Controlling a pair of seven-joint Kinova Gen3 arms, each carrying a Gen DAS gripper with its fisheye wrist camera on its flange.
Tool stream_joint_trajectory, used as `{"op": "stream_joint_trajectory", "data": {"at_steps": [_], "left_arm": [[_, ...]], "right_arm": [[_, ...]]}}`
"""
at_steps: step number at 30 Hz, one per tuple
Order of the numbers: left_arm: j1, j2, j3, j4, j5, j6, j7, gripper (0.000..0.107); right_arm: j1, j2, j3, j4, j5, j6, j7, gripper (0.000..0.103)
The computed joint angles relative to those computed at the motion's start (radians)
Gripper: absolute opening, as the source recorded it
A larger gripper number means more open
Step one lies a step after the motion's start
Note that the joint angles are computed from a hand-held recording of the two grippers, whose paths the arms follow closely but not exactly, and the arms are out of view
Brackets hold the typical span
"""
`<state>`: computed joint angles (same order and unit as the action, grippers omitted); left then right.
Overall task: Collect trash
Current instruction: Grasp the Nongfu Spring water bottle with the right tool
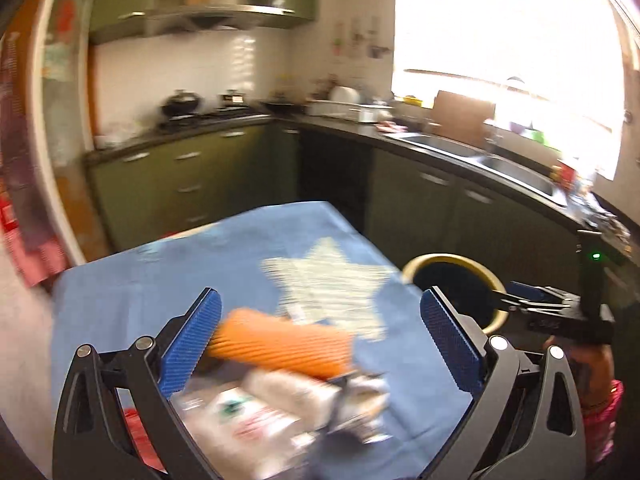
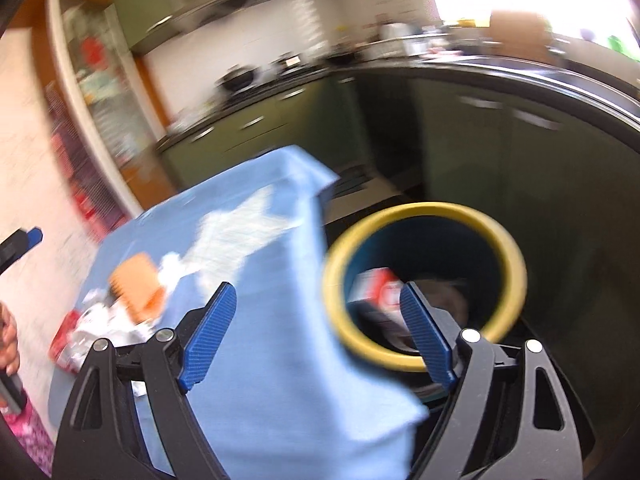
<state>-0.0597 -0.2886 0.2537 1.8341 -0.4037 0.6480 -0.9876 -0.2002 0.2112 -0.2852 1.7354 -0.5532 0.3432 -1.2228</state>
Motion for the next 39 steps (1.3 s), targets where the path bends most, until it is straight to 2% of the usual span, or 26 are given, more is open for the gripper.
{"op": "stream_joint_trajectory", "data": {"at_steps": [3,5,8,12,13,17,19,20,22,25,29,34,39], "left_arm": [[-0.063,-0.092,-0.029,0.072,-0.016,0.030,0.040,0.098],[-0.083,-0.141,-0.076,0.117,0.009,0.031,0.023,0.098],[-0.111,-0.195,-0.129,0.178,0.047,0.023,-0.019,0.098],[-0.139,-0.230,-0.171,0.226,0.091,0.006,-0.087,0.098],[-0.153,-0.238,-0.167,0.237,0.095,0.002,-0.095,0.098],[-0.212,-0.267,-0.147,0.262,0.101,-0.005,-0.117,0.098],[-0.236,-0.283,-0.149,0.268,0.101,-0.003,-0.127,0.098],[-0.245,-0.289,-0.150,0.268,0.105,-0.001,-0.131,0.098],[-0.258,-0.303,-0.165,0.269,0.115,0.007,-0.142,0.098],[-0.277,-0.315,-0.185,0.274,0.125,0.010,-0.157,0.098],[-0.291,-0.318,-0.199,0.272,0.141,0.014,-0.174,0.098],[-0.301,-0.311,-0.195,0.276,0.155,0.010,-0.181,0.098],[-0.305,-0.304,-0.199,0.279,0.165,0.006,-0.185,0.098]], "right_arm": [[-0.019,0.049,-0.052,-0.073,-0.012,0.075,0.059,0.079],[-0.038,0.075,-0.074,-0.117,-0.023,0.118,0.099,0.079],[-0.117,0.118,-0.072,-0.201,0.012,0.194,0.109,0.078],[-0.216,0.162,-0.064,-0.306,0.073,0.299,0.106,0.062],[-0.234,0.176,-0.068,-0.334,0.083,0.328,0.114,0.061],[-0.338,0.213,-0.052,-0.440,0.157,0.425,0.118,0.061],[-0.397,0.229,-0.031,-0.493,0.211,0.462,0.098,0.064],[-0.422,0.236,-0.020,-0.513,0.236,0.472,0.089,0.069],[-0.483,0.263,0.014,-0.574,0.310,0.520,0.049,0.070],[-0.526,0.311,0.035,-0.653,0.364,0.589,0.011,0.071],[-0.587,0.356,0.066,-0.708,0.433,0.629,-0.051,0.070],[-0.602,0.390,0.066,-0.737,0.453,0.661,-0.072,0.070],[-0.595,0.398,0.060,-0.733,0.445,0.642,-0.090,0.062]]}}
